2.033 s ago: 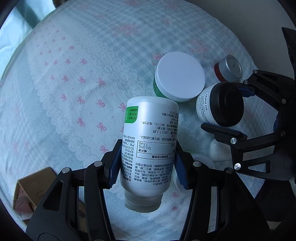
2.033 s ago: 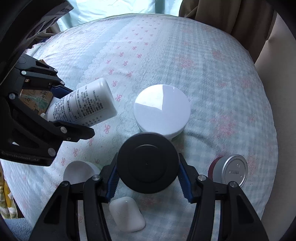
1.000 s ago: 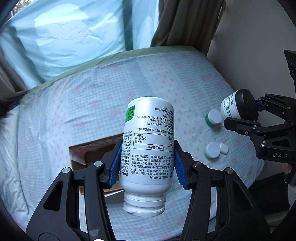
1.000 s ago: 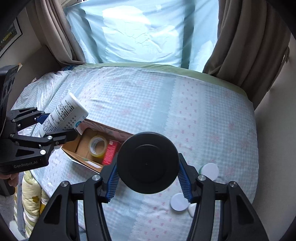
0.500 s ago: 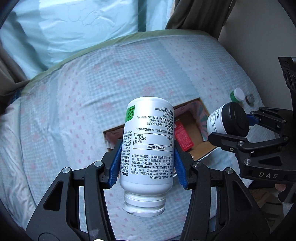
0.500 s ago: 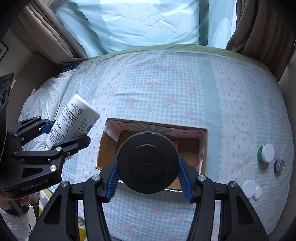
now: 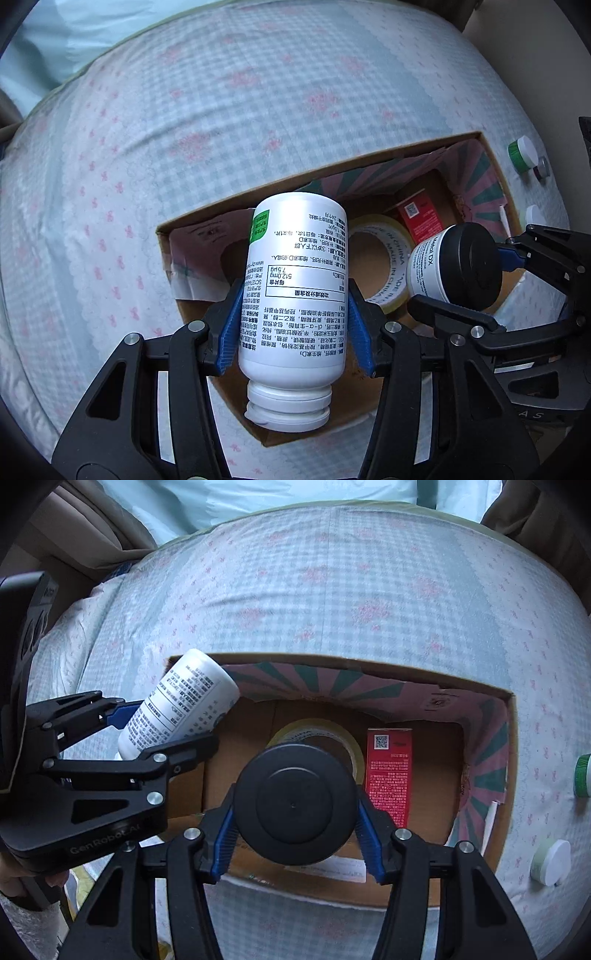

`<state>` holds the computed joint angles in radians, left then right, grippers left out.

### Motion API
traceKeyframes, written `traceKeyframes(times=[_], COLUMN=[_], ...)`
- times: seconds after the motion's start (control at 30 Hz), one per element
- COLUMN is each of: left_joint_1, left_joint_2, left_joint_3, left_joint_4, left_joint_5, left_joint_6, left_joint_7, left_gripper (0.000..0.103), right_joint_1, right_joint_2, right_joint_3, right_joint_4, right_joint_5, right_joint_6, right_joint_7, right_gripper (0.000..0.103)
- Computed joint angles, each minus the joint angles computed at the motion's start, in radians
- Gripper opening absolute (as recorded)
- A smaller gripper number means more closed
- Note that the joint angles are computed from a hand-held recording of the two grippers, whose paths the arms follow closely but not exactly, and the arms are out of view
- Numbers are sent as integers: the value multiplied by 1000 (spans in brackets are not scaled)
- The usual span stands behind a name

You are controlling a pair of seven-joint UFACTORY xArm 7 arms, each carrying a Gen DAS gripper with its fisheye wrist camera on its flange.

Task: Organize rigid objects
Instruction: 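Carry bottle and black-lidded jar into the cardboard box and release both, then withdraw both grippers from the box and move to the remaining items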

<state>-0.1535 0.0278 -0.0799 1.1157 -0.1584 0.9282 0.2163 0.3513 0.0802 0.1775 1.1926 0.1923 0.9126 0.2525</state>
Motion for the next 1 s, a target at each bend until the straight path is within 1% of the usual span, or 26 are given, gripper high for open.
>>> traceKeyframes(times=[0.1, 0.2, 0.3, 0.37, 0.4, 0.43, 0.47, 0.5, 0.53, 0.57, 0.6, 0.7, 0.87, 1.0], left_joint_1=[8, 14, 20, 22, 21, 20, 23, 25, 24, 23, 23, 29, 33, 36], left_joint_2=[38, 53, 74, 86, 82, 78, 71, 63, 58, 50, 45, 33, 7, -19], left_joint_3=[6, 8, 6, 6, 6, 7, 7, 7, 8, 8, 9, 14, 18, 20], left_joint_4=[8, 15, 52, 81, 87, 92, 95, 94, 93, 87, 82, 71, 63, 64], left_joint_5=[-14, 0, -2, -4, 2, 18, 7, -2, 7, 19, 28, 19, 21, 7], left_joint_6=[2, 5, 49, 74, 74, 69, 64, 57, 55, 50, 49, 65, 91, 108], left_joint_7=[7, 11, 31, 33, 29, 19, 28, 31, 25, 20, 16, 9, -16, -27], left_gripper=[47, 47, 47, 48, 59, 75, 102, 103, 103, 103, 103, 103, 103, 103], right_joint_1=[-6, -2, -1, 6, 7, 5, -1, -7, -10, -8, -8, -9, -7, -5], right_joint_2=[34, 52, 62, 71, 67, 59, 45, 26, 2, -22, -34, -31, -39, -59], right_joint_3=[1, 4, 6, 2, 1, 0, 1, 1, 0, -1, -2, -7, -6, -4], right_joint_4=[-4, 5, 16, 26, 18, 8, -10, -37, -73, -105, -118, -93, -79, -75], right_joint_5=[23, -21, -34, -71, -79, -74, -54, -25, -5, -7, -17, -53, -88, -83], right_joint_6=[-22, -26, -17, -12, -21, -30, -54, -94, -156, -207, -219, -132, -74, -43], right_joint_7=[-69, -143, -200, -200, -201, -207, -219, -233, -239, -230, -221, -181, -149, -145], right_gripper=[52, 52, 52, 53, 53, 56, 80, 103, 103, 103, 103, 103, 103, 103])
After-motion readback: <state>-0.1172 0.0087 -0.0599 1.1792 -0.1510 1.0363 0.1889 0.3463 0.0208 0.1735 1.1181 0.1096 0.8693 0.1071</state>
